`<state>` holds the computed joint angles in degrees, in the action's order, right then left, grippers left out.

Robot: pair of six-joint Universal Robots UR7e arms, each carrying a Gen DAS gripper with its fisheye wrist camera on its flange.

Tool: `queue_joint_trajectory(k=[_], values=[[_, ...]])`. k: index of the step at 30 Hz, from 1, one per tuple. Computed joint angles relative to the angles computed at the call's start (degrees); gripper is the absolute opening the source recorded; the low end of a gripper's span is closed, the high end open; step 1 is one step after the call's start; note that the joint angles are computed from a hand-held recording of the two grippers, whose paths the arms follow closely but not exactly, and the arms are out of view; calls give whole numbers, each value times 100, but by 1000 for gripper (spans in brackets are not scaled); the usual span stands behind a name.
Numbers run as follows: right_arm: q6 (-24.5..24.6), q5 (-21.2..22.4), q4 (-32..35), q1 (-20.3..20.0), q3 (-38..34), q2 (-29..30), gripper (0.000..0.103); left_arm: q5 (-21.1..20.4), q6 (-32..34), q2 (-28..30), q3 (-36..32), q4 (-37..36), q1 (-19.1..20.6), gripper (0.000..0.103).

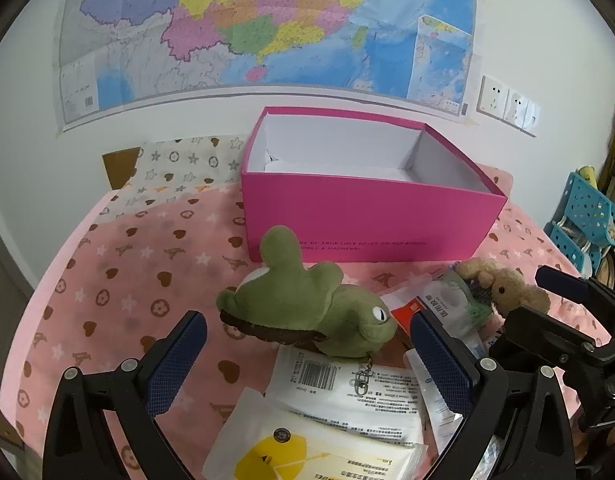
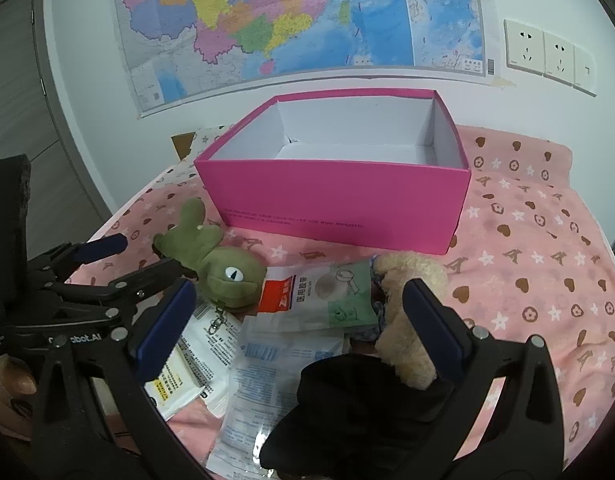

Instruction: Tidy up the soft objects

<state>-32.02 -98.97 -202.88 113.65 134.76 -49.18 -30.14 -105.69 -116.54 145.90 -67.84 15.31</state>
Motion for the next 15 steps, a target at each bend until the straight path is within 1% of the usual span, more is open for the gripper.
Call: queue_joint_trajectory(k=[15], values=[[0,105,71,-45,-17,2,103,17,13,-24,27,-43,40,103]])
